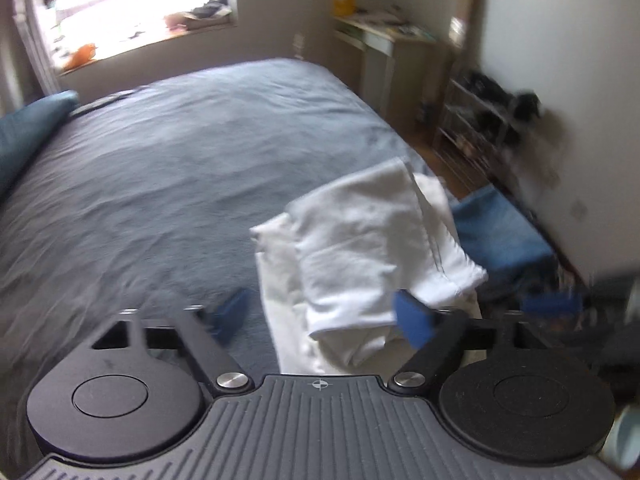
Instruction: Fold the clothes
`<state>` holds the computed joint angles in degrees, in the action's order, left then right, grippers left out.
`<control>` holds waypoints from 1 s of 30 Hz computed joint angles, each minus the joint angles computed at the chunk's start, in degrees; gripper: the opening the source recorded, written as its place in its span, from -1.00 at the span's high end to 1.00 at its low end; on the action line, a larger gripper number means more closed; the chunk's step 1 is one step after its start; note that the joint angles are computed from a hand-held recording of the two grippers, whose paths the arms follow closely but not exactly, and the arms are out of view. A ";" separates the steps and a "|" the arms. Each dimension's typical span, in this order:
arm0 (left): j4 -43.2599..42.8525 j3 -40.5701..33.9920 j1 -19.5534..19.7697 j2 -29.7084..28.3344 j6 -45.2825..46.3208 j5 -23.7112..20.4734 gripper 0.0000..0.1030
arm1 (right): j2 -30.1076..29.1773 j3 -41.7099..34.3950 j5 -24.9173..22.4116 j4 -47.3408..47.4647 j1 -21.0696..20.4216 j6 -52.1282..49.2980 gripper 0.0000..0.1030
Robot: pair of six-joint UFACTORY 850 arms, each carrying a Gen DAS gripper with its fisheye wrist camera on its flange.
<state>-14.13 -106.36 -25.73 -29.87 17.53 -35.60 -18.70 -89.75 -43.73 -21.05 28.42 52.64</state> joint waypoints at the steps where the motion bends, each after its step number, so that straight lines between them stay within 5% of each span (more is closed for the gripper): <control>1: 0.88 0.72 0.19 0.80 -2.11 0.75 -0.97 | 0.19 0.20 -0.77 -0.44 0.97 1.78 0.16; 10: 9.87 5.52 0.25 5.26 -16.22 3.01 -1.00 | -0.62 -2.02 -7.40 -6.58 6.39 11.99 -0.37; 19: 17.78 5.68 -0.21 5.78 -25.92 0.26 -1.00 | -3.02 -7.14 -14.57 -10.26 8.30 19.00 -0.86; 30: 19.89 5.91 0.25 5.70 -27.36 -3.74 -1.00 | -6.45 -12.59 -19.87 -10.29 10.57 18.33 -0.99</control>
